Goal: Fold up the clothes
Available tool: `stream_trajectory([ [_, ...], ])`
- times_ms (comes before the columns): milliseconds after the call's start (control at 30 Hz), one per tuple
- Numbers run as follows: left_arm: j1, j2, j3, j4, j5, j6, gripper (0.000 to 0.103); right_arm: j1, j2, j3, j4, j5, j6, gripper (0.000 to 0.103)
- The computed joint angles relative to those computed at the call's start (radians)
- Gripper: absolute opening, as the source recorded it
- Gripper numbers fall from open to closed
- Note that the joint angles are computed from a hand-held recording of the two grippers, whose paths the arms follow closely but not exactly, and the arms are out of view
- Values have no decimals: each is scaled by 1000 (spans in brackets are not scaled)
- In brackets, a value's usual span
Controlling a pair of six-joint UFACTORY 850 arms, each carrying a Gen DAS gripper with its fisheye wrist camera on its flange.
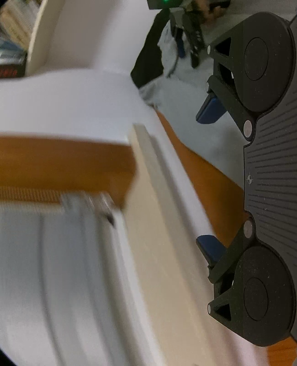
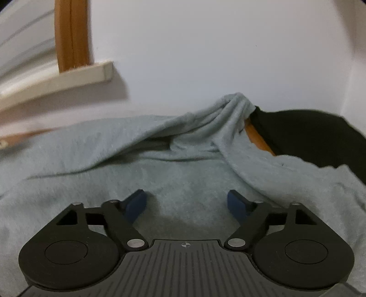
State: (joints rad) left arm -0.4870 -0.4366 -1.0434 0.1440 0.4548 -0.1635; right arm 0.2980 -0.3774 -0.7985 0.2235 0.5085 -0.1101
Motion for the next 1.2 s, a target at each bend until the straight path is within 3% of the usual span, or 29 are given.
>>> stream_trajectory([
  [67,42,21,53,47,32,-54,103,9,-1,0,25,-3,-29,81],
  [200,90,12,95,15,72,-1,103,-7,-3,-7,-27,-18,34,83],
  [433,153,-14,107,198,119,-175,103,-2,-8,-10,15,-18,7,87],
  [533,171,6,137,280,180,-242,103,11,-9,-10,97,-5,-63,90],
  [633,172,4,140,270,182,-232,103,72,-4,-5,333,48,-291,90],
  [833,175,-6,129,247,169,-240,103,192,26,-31,421,-31,-436,90],
  [1000,185,0,137,244,190,-255,103,305,9,-76,348,-76,-408,90],
  [1200,196,-7,128,233,188,-280,103,395,-19,-128,152,-129,-294,90],
])
